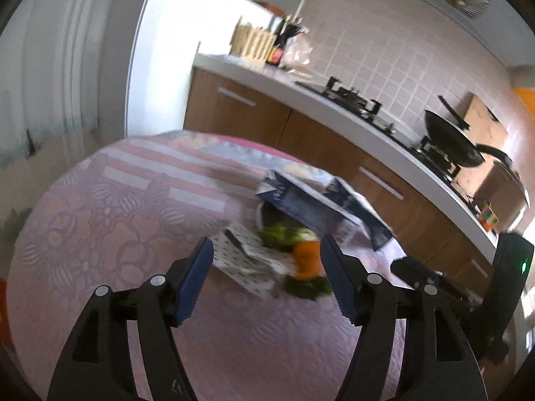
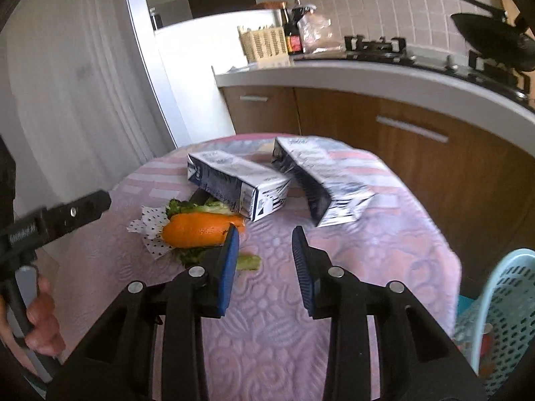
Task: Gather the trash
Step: 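Move both tools back toward the remaining items on the table, then grasp the white dotted napkin with the left tool while the right tool grasps the green stalk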
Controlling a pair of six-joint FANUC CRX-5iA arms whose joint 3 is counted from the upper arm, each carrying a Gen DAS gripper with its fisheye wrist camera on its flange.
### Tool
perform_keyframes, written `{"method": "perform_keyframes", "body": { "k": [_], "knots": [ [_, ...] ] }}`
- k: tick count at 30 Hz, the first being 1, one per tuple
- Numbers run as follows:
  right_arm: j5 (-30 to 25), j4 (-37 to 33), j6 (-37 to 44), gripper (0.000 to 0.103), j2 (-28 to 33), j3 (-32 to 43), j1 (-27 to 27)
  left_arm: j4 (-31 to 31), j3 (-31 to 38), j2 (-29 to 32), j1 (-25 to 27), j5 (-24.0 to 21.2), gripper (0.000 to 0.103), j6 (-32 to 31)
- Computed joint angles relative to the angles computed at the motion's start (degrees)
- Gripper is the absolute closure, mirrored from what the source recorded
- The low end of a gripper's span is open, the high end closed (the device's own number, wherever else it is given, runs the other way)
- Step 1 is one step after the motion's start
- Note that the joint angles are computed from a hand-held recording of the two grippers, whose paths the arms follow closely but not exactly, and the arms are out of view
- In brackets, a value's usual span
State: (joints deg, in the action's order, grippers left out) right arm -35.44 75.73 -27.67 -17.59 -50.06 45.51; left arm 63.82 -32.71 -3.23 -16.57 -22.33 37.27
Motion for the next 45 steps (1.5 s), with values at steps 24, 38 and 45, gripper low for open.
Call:
{"method": "perform_keyframes", "body": {
  "k": [24,38,45],
  "knots": [
    [5.1,-9.2,10.1,0.073,7.1,5.5,-2.5,-33.7,12.0,9.0,1.5,-5.0,0.067,24.8],
    [7.9,-22.9,23.4,0.071,7.7,8.5,-0.3,-21.1,1.5,0.7,5.1,-4.0,0.098,15.9],
    [9.4,-29.1,28.4,0.071,4.1,7.3,4.7,-15.4,-4.3,-4.6,9.7,-6.3,0.098,11.3]
  ]
}}
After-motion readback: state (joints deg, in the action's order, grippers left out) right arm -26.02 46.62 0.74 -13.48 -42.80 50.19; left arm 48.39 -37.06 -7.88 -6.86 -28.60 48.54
